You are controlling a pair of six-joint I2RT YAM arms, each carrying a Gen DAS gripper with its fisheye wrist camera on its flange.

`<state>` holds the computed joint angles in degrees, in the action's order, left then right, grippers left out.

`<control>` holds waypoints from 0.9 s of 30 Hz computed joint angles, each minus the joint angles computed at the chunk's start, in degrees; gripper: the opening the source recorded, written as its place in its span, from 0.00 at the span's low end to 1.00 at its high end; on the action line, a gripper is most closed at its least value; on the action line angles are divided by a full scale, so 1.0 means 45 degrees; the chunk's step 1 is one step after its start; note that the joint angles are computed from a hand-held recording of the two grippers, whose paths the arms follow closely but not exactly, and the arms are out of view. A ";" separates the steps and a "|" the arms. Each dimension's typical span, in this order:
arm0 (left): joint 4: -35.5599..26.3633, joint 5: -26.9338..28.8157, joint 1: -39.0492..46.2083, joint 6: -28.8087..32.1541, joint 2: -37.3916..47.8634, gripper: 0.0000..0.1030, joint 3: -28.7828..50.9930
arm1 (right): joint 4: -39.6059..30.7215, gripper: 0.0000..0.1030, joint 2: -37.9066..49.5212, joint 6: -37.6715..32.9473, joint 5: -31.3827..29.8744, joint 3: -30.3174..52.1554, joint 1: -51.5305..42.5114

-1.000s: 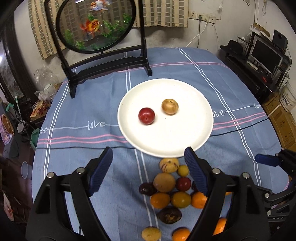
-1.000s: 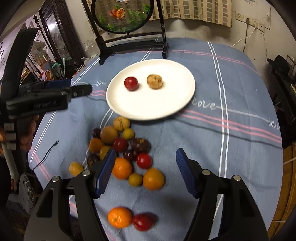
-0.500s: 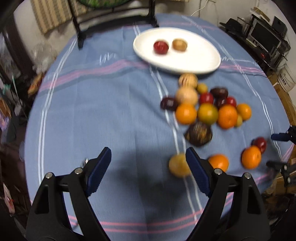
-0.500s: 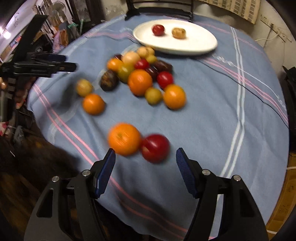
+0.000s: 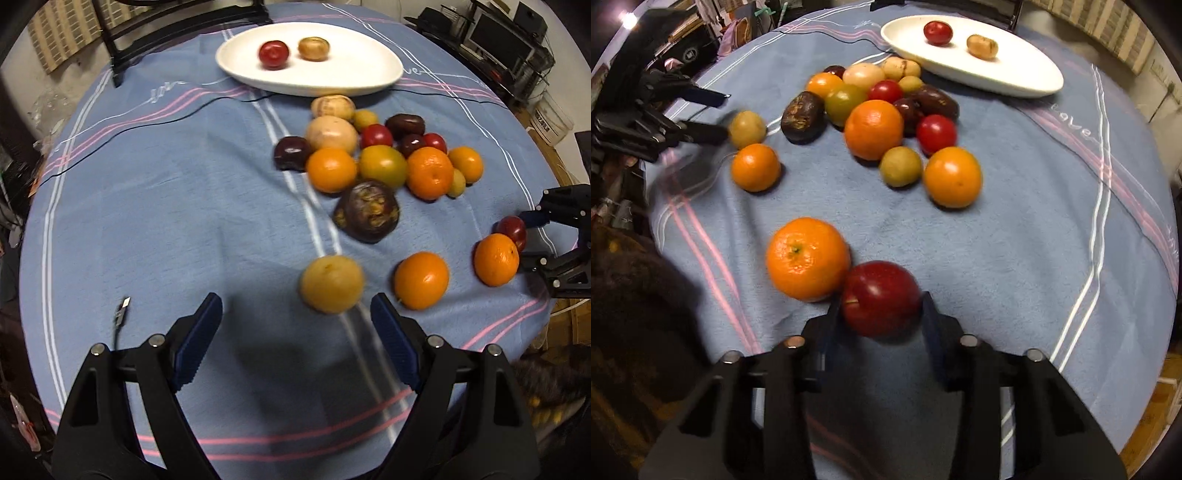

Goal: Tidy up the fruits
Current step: 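Grasp a yellow potato with the left tool while the right grasps a red apple, then move both held fruits onto the white plate and open both tools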

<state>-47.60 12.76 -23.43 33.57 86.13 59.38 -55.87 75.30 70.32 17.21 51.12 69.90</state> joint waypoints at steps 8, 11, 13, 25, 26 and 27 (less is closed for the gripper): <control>0.0635 -0.0100 -0.0670 -0.0722 0.0690 0.72 -0.0002 | 0.0213 0.40 -0.1511 0.1314 -0.0045 -0.0664 -0.0055; 0.0137 0.0344 -0.0703 -0.0640 0.1518 0.41 0.0669 | 0.0085 0.40 -0.1723 0.1628 0.0007 -0.0747 -0.0082; -0.0036 0.0387 -0.0819 -0.0690 0.1611 0.38 0.0857 | 0.0111 0.40 -0.1802 0.1784 -0.0034 -0.0864 -0.0152; -0.0989 0.1007 -0.1302 -0.2283 0.2105 0.38 0.5065 | -0.1667 0.40 -0.3118 0.0295 0.1789 0.1109 -0.1568; -0.1009 0.1086 -0.1430 -0.2579 0.2331 0.38 0.5796 | -0.1719 0.40 -0.3170 -0.0418 0.1943 0.1497 -0.2070; -0.1103 0.1151 -0.1482 -0.2761 0.2546 0.38 0.6378 | -0.1767 0.40 -0.3143 -0.1444 0.2110 0.2101 -0.2803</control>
